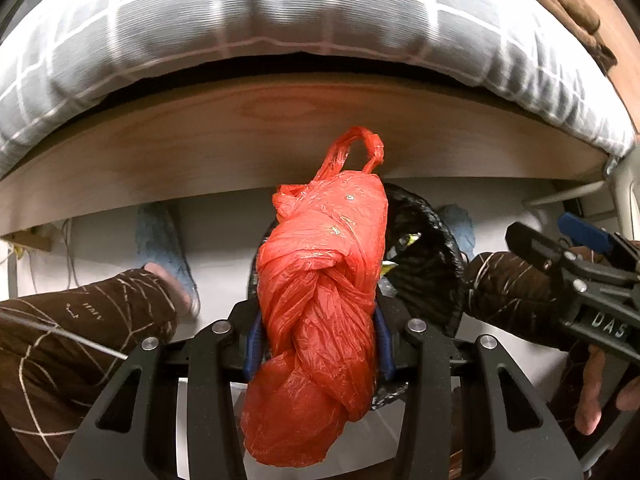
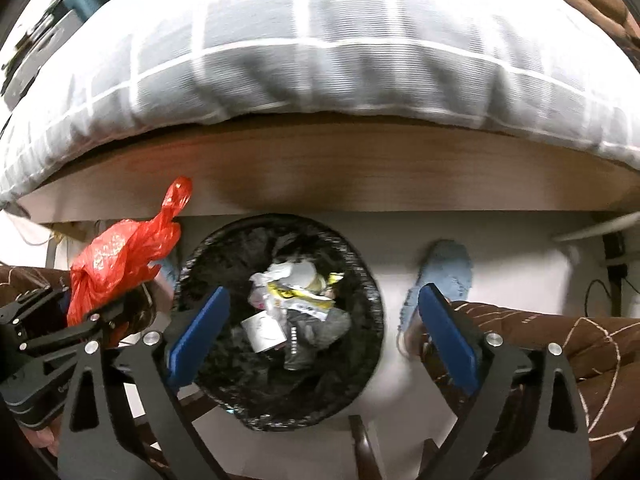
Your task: Collect trash
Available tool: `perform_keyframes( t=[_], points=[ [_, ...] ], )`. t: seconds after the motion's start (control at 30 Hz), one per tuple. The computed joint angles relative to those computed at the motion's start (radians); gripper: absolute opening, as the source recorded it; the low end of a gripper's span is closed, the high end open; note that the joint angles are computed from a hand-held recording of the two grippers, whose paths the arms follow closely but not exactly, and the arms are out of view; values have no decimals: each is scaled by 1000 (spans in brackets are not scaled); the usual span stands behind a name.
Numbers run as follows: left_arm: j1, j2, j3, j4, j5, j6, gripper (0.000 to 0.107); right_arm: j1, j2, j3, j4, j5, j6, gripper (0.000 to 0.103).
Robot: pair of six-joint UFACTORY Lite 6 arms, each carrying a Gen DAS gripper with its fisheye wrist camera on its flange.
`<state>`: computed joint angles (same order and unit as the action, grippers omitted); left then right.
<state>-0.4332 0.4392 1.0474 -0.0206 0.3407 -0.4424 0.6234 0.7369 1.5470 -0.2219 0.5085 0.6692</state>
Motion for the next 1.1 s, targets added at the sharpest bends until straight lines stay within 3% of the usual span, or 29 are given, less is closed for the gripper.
perform_keyframes(
  t=[0.17,0.23,0.33,0.4,0.63,0.87,1.1],
  points=[
    [-31,23,20,-49,-10,44,44,-39,-68,-79,-26,-21,40,92],
    [-44,23,15,8,-18,-14,47,-50,-84,-97,-20,-30,39,92],
    [-40,9,-6,111,-37,-106,58,-41,-84,-92,-27,-31,42,92],
    [-27,-4,-23,162,-51,-152,74,-30,-81,-84,-43,-27,52,92],
    [-18,-94,-74,504,-49,-514,97,-2,-80,-50,-74,-30,81,92],
    [22,-285,-121,611,46,-600,97,57,-183,-31,-239,-7,178,95],
    [-33,-516,-80,666,250,-621,97,99,-322,-2,-325,100,244,95]
  ],
)
